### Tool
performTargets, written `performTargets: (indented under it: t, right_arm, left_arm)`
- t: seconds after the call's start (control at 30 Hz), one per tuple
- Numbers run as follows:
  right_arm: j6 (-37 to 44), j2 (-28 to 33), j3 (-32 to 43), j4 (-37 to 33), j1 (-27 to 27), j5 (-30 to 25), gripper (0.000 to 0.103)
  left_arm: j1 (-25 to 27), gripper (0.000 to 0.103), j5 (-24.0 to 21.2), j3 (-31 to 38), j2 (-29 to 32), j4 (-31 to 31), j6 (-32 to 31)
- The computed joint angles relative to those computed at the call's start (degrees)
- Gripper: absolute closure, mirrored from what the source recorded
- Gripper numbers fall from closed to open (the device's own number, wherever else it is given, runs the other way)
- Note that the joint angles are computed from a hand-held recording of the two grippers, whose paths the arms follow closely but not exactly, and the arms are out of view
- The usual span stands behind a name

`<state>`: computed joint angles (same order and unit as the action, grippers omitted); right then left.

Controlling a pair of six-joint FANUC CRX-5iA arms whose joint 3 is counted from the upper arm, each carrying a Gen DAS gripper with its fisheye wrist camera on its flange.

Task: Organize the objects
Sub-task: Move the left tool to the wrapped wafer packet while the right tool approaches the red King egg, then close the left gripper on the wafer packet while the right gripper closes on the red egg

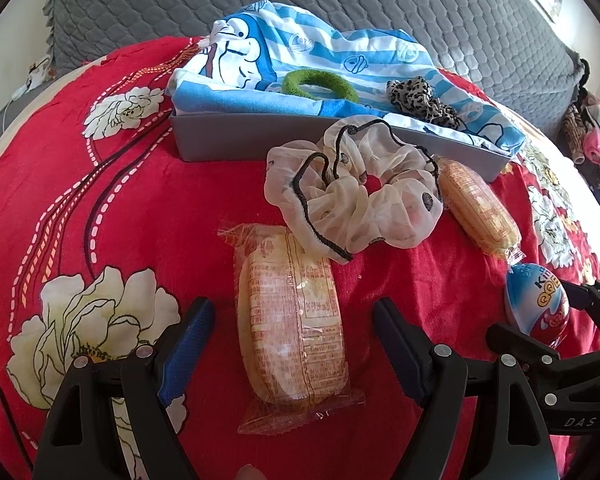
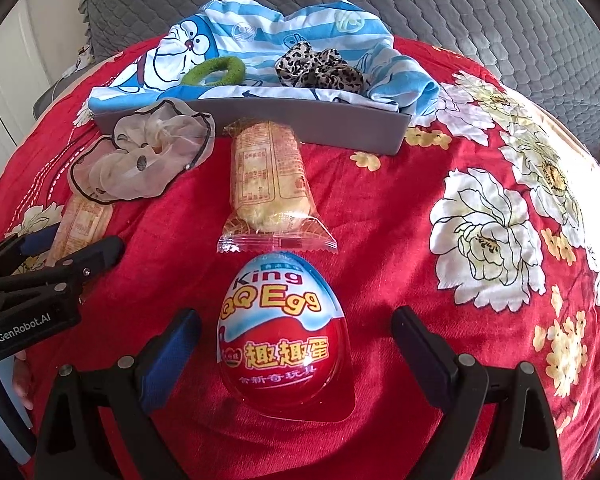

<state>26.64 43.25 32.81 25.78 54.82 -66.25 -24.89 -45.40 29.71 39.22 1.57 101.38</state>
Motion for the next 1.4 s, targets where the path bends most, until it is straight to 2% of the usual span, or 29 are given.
performTargets:
  t: [0.43, 0.53, 0.7, 0.8, 0.97, 1.17, 1.4]
  right_arm:
    - [0.22, 0.3, 0.27, 0.05, -0.22, 0.29, 0.006]
    - [0.14, 0.43, 0.59, 0.12, -0.25, -0.01, 0.013]
    - [0.05, 0.35, 0.6, 0.19, -0.23, -0.22, 0.016]
    - [0.14, 0.2, 0.32, 0.31, -0.19, -0.04, 0.019]
    - [0.76, 0.19, 0.43, 0.22, -0.13, 0.0, 0.024]
    - [1.07, 0.14, 0.49, 0.19, -0.05, -0.07, 0.028]
    - [1.09, 0.1, 0.48, 0.07, -0.06, -0.03, 0.03]
  left_arm:
    - [0.17, 0.02, 0.47, -0.04, 0.14, 0.62, -0.27]
    - [0.16, 0.021, 0.88, -0.52, -0.24, 0.31, -0.06]
    - [0.32, 0.022, 0.64, -0.54, -0.17, 1.17, -0.36]
    - [0.35, 0.027, 0.81, -0.64, -0.2, 1.16, -0.21]
    - [0.27, 0.041, 0.76, -0.68, -0.34, 0.47, 0.32]
    - [0.21, 0.051, 0.8, -1.05, -0.68, 0.43, -0.32]
    - [0.2, 0.054, 0.63, -1.17, -0.85, 0.49, -0.7]
